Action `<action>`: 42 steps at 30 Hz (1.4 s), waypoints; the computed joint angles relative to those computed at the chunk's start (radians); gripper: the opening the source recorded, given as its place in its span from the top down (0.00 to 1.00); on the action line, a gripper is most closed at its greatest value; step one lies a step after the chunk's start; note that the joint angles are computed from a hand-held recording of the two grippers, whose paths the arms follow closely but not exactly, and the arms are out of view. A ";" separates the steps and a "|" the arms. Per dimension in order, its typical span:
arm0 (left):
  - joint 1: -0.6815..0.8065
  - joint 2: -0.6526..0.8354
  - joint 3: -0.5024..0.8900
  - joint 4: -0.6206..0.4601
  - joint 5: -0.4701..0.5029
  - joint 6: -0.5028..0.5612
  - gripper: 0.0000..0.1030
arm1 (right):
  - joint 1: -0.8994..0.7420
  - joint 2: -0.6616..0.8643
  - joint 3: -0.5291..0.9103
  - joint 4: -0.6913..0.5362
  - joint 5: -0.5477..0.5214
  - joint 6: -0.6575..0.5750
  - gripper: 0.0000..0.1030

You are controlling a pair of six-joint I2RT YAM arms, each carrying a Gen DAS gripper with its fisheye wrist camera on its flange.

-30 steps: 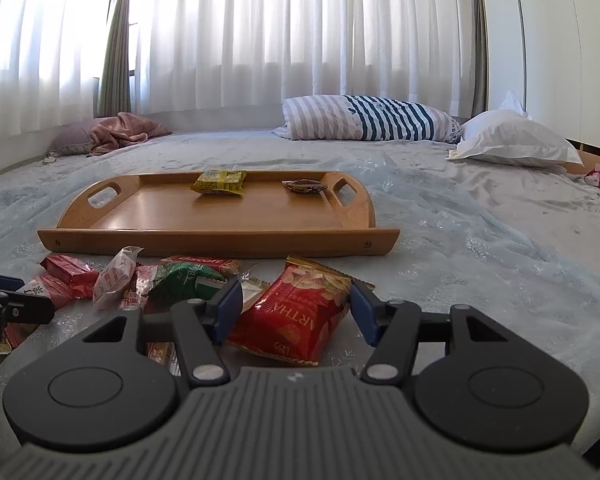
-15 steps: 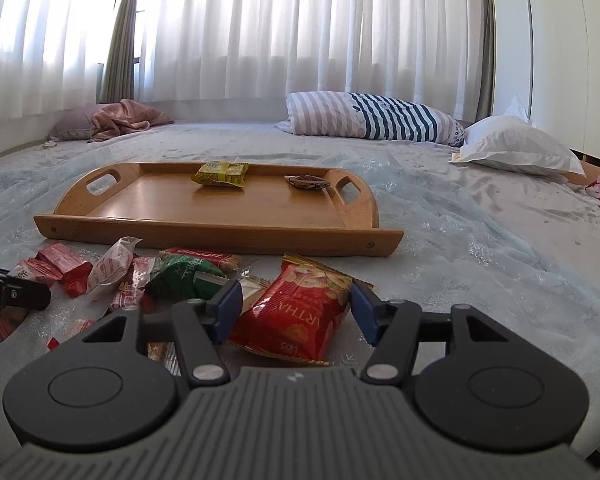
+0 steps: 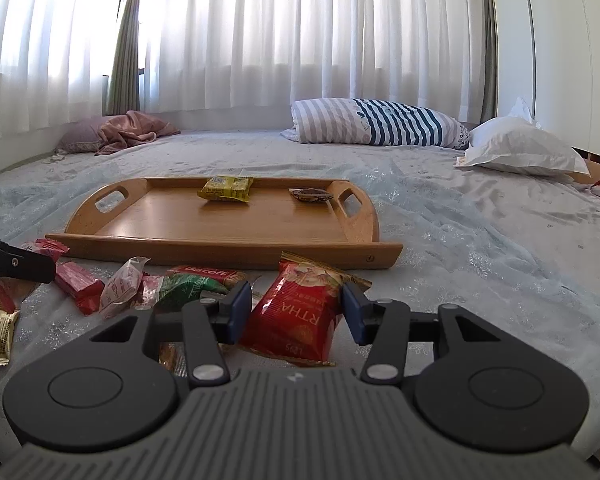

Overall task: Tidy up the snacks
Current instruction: 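Grasp the white-red candy pack with the left tool while the right tool grasps the red chip bag, then carry both packs onto the tray and open both tools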

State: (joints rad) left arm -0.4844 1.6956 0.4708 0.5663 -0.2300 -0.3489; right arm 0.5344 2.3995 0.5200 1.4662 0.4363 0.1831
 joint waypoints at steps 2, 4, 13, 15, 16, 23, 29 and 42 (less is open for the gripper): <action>0.007 -0.003 0.012 -0.008 0.018 0.000 0.74 | -0.007 -0.011 -0.003 -0.003 -0.003 -0.005 0.49; 0.018 -0.004 0.030 -0.024 0.040 0.002 0.74 | -0.016 -0.022 -0.005 -0.005 -0.011 -0.012 0.49; 0.046 0.023 0.162 -0.114 0.103 0.004 0.74 | -0.082 -0.074 -0.008 -0.001 -0.079 -0.054 0.48; 0.048 0.039 0.198 -0.136 0.113 0.002 0.74 | -0.107 -0.081 -0.006 0.011 -0.113 -0.062 0.48; 0.051 0.047 0.217 -0.146 0.123 -0.001 0.74 | -0.117 -0.085 -0.003 0.012 -0.124 -0.069 0.48; 0.055 0.102 0.345 -0.213 0.146 -0.004 0.74 | -0.189 -0.136 0.049 -0.070 -0.218 -0.113 0.48; 0.061 0.166 0.475 -0.280 0.159 -0.018 0.74 | -0.248 -0.162 0.140 -0.202 -0.292 -0.103 0.48; 0.098 0.362 0.785 -0.427 0.234 -0.027 0.74 | -0.331 -0.099 0.381 -0.423 -0.453 -0.191 0.48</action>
State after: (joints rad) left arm -0.3867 2.0577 1.2562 0.1389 0.0041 -0.3760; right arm 0.2038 2.3010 0.9013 1.0432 -0.0170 -0.0078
